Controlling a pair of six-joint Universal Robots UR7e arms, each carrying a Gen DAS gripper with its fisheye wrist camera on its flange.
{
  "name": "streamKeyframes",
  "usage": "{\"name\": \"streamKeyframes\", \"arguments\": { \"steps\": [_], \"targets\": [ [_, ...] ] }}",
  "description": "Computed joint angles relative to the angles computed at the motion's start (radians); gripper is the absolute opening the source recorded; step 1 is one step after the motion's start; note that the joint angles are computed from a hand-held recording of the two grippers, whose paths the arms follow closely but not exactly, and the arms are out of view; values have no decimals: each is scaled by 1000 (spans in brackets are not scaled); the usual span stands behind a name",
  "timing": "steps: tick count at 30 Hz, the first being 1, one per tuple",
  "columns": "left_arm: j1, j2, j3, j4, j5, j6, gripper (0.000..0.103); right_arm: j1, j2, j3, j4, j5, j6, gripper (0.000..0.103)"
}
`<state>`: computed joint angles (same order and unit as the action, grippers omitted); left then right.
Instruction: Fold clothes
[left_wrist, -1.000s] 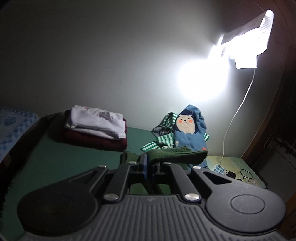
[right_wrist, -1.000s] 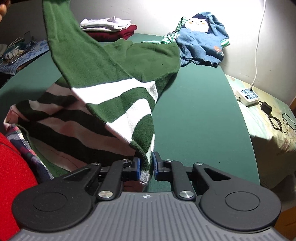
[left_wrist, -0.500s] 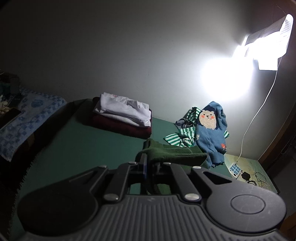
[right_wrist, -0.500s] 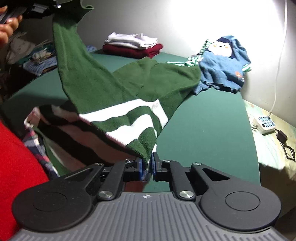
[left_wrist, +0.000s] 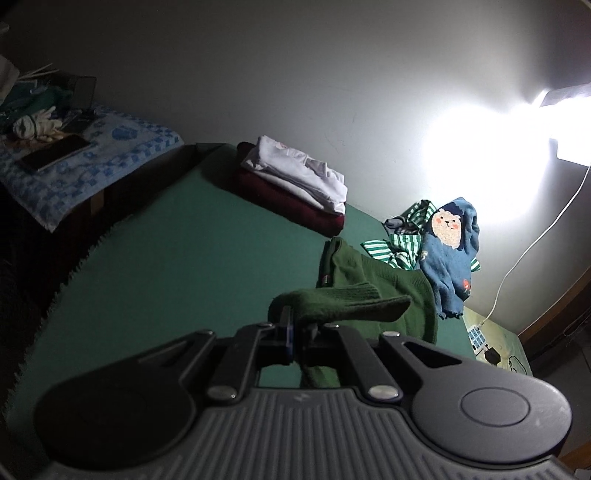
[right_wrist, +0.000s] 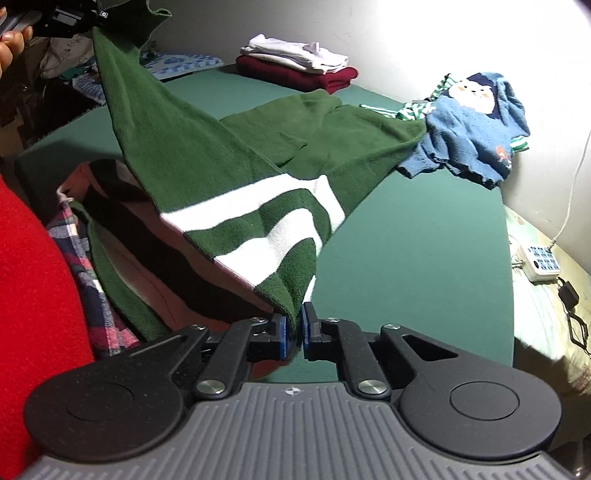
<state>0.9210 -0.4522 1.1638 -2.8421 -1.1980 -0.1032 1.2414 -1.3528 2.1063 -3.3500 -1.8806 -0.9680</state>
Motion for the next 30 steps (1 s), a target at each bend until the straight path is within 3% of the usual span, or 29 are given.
{"name": "streamKeyframes", "arguments": {
  "steps": [5,21,30],
  "targets": [
    [14,-29,50,-46,-7,-43,0,13,2,-15,29,-19,-3,7],
    [24,-86,165,1,33,-120,0,42,35,-63,126,-148,-17,8],
    [50,-28,117,19,111,-100,0,46,51,-100,204,-175,-35,12]
  ]
}}
